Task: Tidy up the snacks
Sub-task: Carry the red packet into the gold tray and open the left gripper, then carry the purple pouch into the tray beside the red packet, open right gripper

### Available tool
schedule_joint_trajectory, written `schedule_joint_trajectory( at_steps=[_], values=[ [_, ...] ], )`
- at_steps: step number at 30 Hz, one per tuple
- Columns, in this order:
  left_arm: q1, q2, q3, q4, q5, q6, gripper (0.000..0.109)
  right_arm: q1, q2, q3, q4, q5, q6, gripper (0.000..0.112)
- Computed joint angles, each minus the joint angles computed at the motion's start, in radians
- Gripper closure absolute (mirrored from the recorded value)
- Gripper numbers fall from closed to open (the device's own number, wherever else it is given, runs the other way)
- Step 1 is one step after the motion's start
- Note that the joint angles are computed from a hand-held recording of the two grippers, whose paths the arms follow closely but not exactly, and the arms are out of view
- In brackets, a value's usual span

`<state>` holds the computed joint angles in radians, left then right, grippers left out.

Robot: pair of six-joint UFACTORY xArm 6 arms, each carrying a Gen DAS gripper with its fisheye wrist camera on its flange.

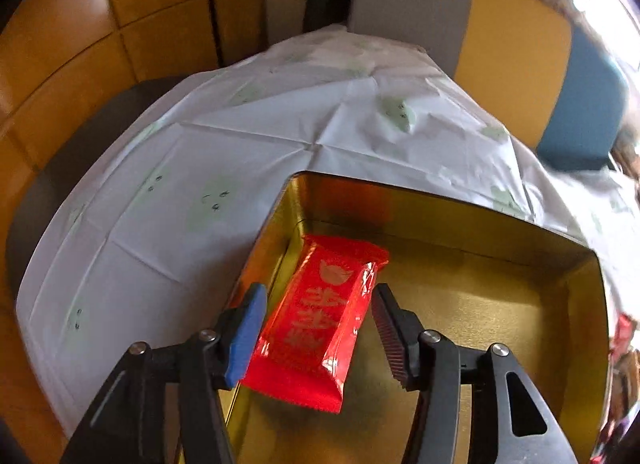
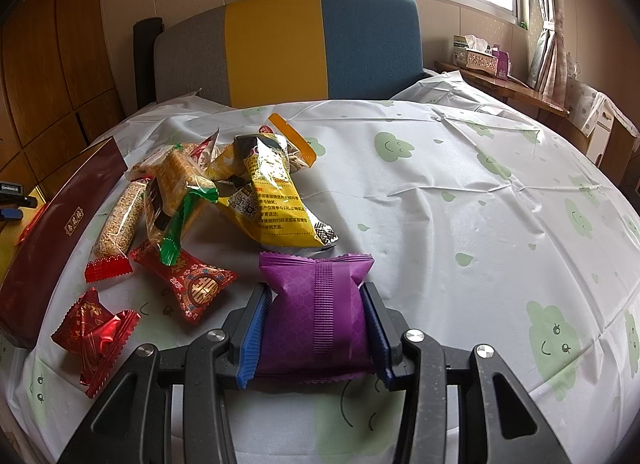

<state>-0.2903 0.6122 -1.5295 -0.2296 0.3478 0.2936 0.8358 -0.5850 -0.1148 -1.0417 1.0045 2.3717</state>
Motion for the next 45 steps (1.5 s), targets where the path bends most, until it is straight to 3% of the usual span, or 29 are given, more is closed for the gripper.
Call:
schedule_joint_trajectory(
  at_steps=[6,11,17,21,25,28,31,36,40,45],
  values=[
    [-0.007,-0.093,0.136,-0.091,-0.075,0.062,0.053,0.004,-0.003,0.001,-0.004,0.003,0.007,0.067],
    [-0.025,-0.197,0.262,-0.309,-0.127,0.255,0.053,0.022,-0.017,0.009,-0.007,0.021,0.024,0.068],
    [-0.033,-0.318,0.391,-0.543,-0.103,0.464,0.051,0.083,-0.004,-0.039,0.023,0.096,-0.028,0.068],
    [-0.039,-0.363,0.475,-0.561,-0.143,0.481,0.041,0.051,-0.002,-0.079,-0.003,0.037,-0.096,0.068],
    [-0.045,-0.384,0.541,-0.569,-0.182,0.506,0.041,0.021,0.053,-0.173,-0.058,0.0,-0.218,0.068],
    [-0.043,-0.399,0.576,-0.634,-0.198,0.568,0.038,-0.034,0.091,-0.243,-0.119,-0.082,-0.306,0.068],
    [-0.046,-0.408,0.594,-0.704,-0.241,0.632,0.033,-0.122,0.137,-0.314,-0.178,-0.228,-0.356,0.068],
    [-0.052,-0.418,0.592,-0.918,-0.289,0.841,0.029,-0.246,0.336,-0.525,-0.179,-0.454,-0.537,0.068],
    [-0.042,-0.414,0.581,-1.008,-0.296,0.927,0.029,-0.3,0.527,-0.706,-0.099,-0.562,-0.713,0.068],
    [-0.005,-0.424,0.573,-1.104,-0.248,1.023,0.029,-0.331,0.75,-0.91,0.123,-0.615,-0.943,0.068]
  ],
)
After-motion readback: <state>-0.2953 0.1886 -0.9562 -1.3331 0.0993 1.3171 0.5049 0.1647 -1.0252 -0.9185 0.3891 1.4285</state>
